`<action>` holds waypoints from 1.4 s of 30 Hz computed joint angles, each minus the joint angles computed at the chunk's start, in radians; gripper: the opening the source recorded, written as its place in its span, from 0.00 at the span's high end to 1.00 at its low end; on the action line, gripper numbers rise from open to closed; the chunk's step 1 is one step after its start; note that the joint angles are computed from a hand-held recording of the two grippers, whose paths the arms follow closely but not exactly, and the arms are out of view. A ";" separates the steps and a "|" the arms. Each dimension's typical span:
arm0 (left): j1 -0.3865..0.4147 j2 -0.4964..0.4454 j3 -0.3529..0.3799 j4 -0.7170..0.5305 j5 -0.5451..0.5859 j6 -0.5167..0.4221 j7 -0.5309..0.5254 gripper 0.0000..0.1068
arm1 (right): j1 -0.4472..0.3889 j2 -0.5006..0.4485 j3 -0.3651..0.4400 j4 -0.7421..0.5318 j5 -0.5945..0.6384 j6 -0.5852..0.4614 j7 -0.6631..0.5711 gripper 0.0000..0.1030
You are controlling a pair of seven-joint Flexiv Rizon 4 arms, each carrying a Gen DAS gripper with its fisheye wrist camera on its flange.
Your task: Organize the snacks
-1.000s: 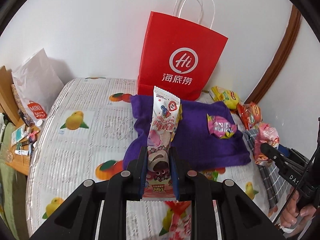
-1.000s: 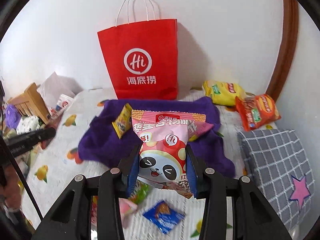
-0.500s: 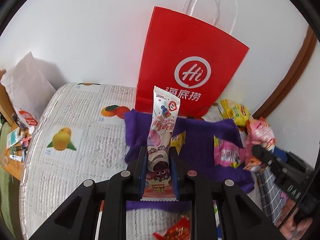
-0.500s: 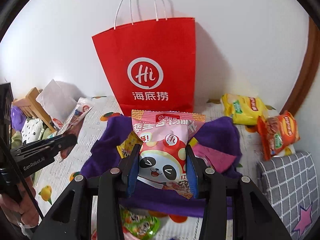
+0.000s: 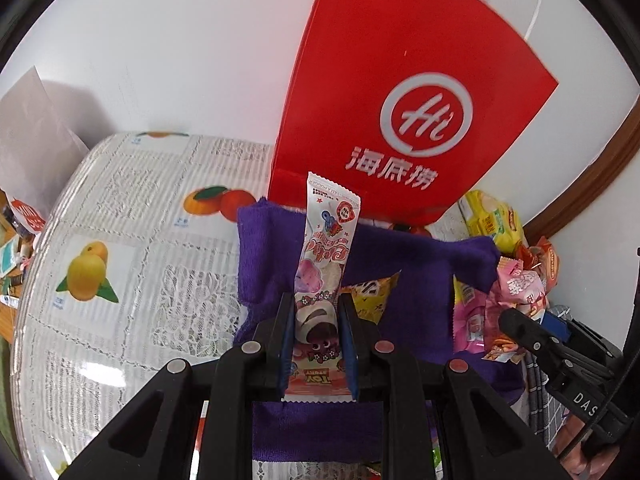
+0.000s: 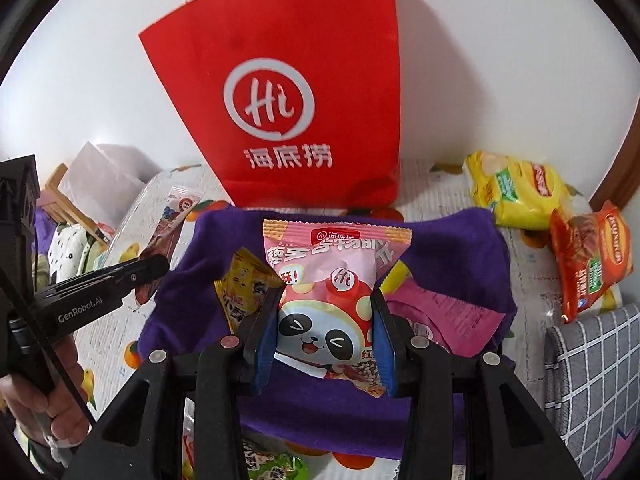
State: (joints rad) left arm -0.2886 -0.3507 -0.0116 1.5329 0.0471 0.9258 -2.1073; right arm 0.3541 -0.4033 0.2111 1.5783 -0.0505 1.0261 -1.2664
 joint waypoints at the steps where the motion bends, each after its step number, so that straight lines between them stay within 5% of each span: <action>1: 0.004 -0.004 -0.006 0.002 -0.010 0.002 0.008 0.81 | -0.010 -0.008 0.010 -0.014 0.020 -0.019 -0.008 0.59; 9: 0.007 -0.020 -0.007 -0.003 -0.033 -0.010 0.016 0.81 | -0.040 -0.047 0.069 -0.094 0.153 -0.136 -0.146 0.59; 22: 0.015 -0.022 -0.013 -0.004 -0.066 -0.024 0.031 0.81 | 0.015 -0.099 0.013 -0.142 0.103 -0.286 -0.077 0.58; 30: 0.016 -0.031 -0.021 0.000 -0.107 -0.018 0.035 0.81 | 0.033 -0.097 0.008 -0.153 0.062 -0.323 -0.076 0.39; 42: 0.005 -0.064 -0.023 -0.031 -0.107 -0.072 0.023 0.81 | 0.004 0.006 0.005 -0.054 0.087 -0.127 -0.069 0.38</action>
